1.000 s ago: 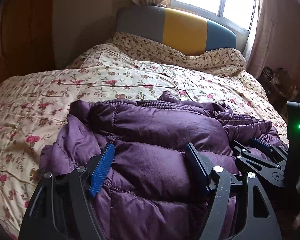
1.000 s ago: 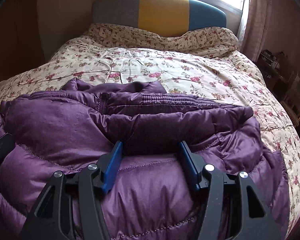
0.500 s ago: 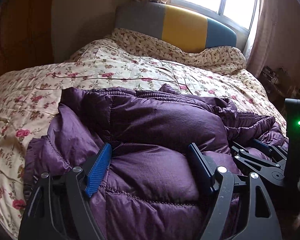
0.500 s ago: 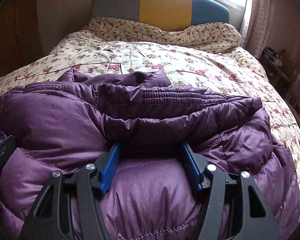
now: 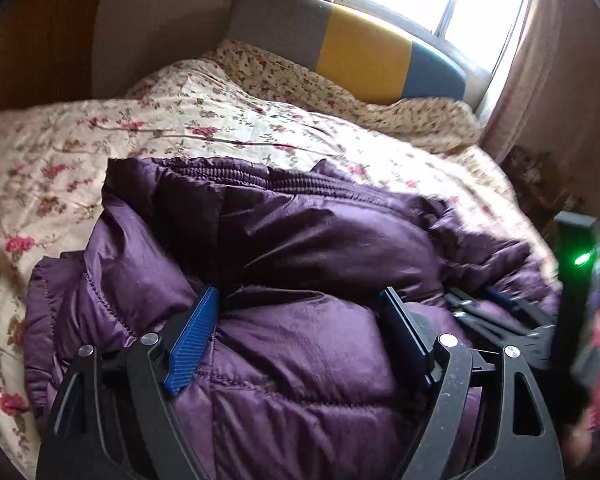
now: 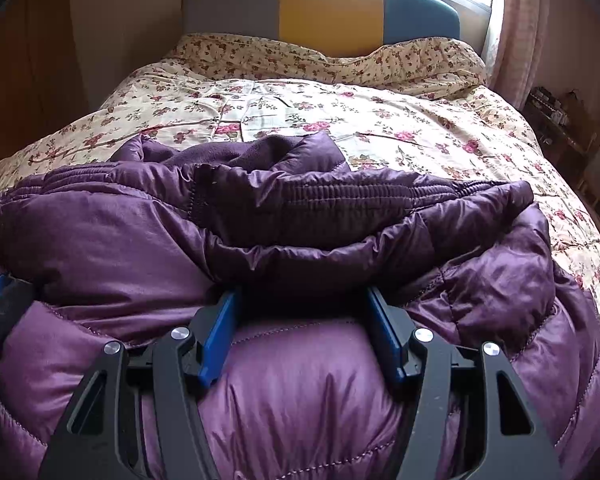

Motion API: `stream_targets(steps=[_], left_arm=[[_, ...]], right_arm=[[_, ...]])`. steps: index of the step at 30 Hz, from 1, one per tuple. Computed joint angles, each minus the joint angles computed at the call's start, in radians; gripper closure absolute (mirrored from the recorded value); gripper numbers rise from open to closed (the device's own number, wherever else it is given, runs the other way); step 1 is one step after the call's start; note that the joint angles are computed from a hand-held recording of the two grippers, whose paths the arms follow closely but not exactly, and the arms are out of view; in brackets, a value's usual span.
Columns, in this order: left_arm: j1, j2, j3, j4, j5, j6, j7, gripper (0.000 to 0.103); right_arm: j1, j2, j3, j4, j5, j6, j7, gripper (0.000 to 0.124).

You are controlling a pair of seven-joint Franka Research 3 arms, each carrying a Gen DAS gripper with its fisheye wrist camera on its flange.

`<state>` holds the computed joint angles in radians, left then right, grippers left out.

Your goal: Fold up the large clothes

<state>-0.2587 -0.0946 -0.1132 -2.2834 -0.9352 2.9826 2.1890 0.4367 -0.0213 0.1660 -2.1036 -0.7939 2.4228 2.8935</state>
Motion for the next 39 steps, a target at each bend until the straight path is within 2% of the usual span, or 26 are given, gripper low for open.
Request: stream_targets(steps=[2, 6, 12, 13, 16, 17, 19, 25, 31, 34, 36, 38, 39], left_arm=[[0.006, -0.045, 0.023, -0.016, -0.051, -0.053, 0.024, 0.022], [0.000, -0.152, 0.069, -0.096, -0.094, -0.055, 0.036, 0.022], [0.007, -0.260, 0.168, -0.198, -0.050, -0.119, -0.028, 0.022], [0.007, -0.270, 0.196, -0.206, -0.057, -0.158, -0.036, 0.022], [0.007, -0.292, 0.254, -0.226, -0.116, -0.257, -0.004, 0.022], [0.015, -0.299, 0.254, -0.235, -0.139, -0.267, 0.006, 0.022], [0.026, -0.302, 0.283, -0.242, -0.204, -0.344, 0.044, 0.022], [0.079, -0.305, 0.323, -0.256, -0.405, -0.481, 0.145, 0.019], [0.164, -0.250, 0.308, -0.206, -0.387, -0.628, 0.069, 0.019], [0.200, -0.241, 0.265, -0.189, -0.372, -0.629, 0.037, 0.019], [0.221, -0.235, 0.230, -0.178, -0.357, -0.623, 0.024, 0.024], [0.239, -0.223, 0.206, -0.166, -0.337, -0.643, 0.019, 0.036], [0.243, -0.220, 0.197, -0.162, -0.337, -0.651, 0.024, 0.039]], right_arm=[[0.002, 0.001, 0.002, 0.007, 0.004, -0.015, -0.009, 0.063], [0.001, -0.012, -0.002, 0.009, 0.055, -0.015, -0.052, 0.061], [-0.018, -0.168, 0.043, -0.090, 0.054, 0.017, -0.037, 0.061], [-0.024, -0.198, 0.056, -0.110, 0.055, 0.024, -0.043, 0.063], [-0.038, -0.275, 0.091, -0.160, 0.094, 0.031, -0.069, 0.080], [-0.037, -0.303, 0.094, -0.183, 0.126, 0.045, -0.084, 0.087], [-0.039, -0.343, 0.108, -0.217, 0.173, 0.062, -0.103, 0.094], [-0.059, -0.359, 0.175, -0.256, 0.269, 0.052, -0.164, 0.097], [-0.083, -0.362, 0.206, -0.280, 0.278, 0.055, -0.155, 0.097], [-0.086, -0.367, 0.207, -0.290, 0.286, 0.063, -0.157, 0.097], [-0.088, -0.369, 0.210, -0.295, 0.288, 0.063, -0.161, 0.097], [-0.092, -0.364, 0.209, -0.293, 0.289, 0.065, -0.166, 0.097], [-0.093, -0.363, 0.210, -0.293, 0.289, 0.065, -0.168, 0.097]])
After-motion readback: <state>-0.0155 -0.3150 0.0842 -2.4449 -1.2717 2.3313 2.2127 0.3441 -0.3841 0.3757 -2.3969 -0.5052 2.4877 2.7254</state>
